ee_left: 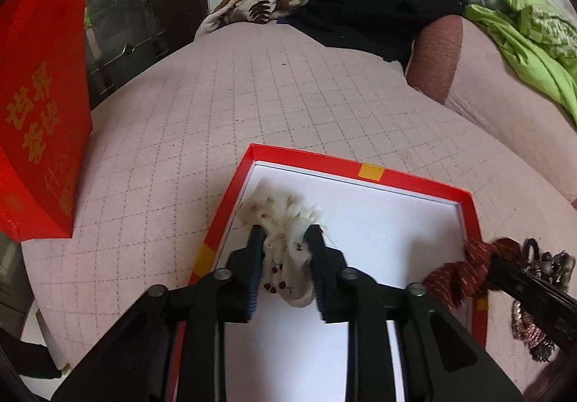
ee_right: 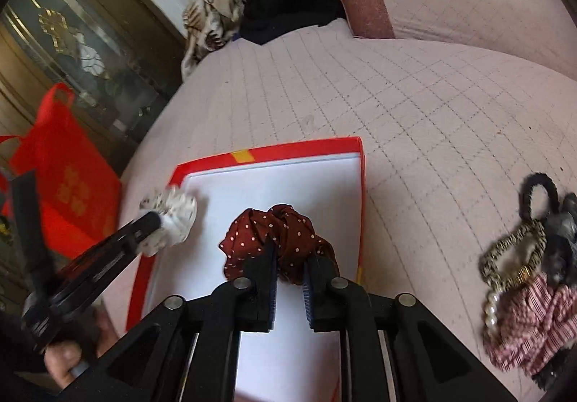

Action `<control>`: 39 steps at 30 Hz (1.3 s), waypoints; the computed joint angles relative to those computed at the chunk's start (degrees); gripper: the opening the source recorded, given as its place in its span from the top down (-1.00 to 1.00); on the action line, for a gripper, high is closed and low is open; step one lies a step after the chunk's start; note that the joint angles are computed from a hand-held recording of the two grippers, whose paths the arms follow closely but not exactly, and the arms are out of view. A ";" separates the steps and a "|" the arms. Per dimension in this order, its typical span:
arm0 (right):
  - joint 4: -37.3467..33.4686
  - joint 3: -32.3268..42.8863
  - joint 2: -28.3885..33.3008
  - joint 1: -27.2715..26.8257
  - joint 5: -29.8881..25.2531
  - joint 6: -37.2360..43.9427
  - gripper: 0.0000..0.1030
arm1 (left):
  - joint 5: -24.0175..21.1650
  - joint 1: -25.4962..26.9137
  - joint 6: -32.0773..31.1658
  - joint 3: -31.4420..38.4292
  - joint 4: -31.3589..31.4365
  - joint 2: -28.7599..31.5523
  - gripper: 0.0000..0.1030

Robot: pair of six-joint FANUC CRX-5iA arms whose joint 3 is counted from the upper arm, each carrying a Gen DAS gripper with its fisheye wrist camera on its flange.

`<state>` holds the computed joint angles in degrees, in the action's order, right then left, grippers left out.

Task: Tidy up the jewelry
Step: 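Carry white scrunchie to box with left gripper while right gripper grasps red polka-dot scrunchie, then open left gripper over box while right gripper drops red scrunchie beside it, then withdraw both tools from the box back toward the remaining pile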

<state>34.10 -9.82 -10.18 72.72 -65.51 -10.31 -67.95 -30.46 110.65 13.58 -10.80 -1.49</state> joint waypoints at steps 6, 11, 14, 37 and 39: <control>1.93 0.70 -0.38 2.11 -4.54 -0.18 -0.04 | 1.29 -0.49 -0.14 -0.53 -0.47 -0.74 0.15; -0.40 0.31 -1.26 8.15 -11.84 -1.44 -0.12 | 2.29 0.45 -0.47 -2.00 2.52 -1.97 0.11; -2.58 -1.46 -2.09 11.24 -12.17 -3.97 -0.01 | 3.36 0.59 -0.34 -2.90 3.74 -2.72 0.10; 0.95 1.65 0.90 25.42 -23.20 -13.00 0.34 | 4.88 -10.06 -2.33 -3.70 -2.69 -5.93 -0.10; 2.06 2.55 0.99 27.70 -27.78 -13.85 0.32 | 4.85 -12.21 -1.89 -3.58 -4.96 -6.56 -0.13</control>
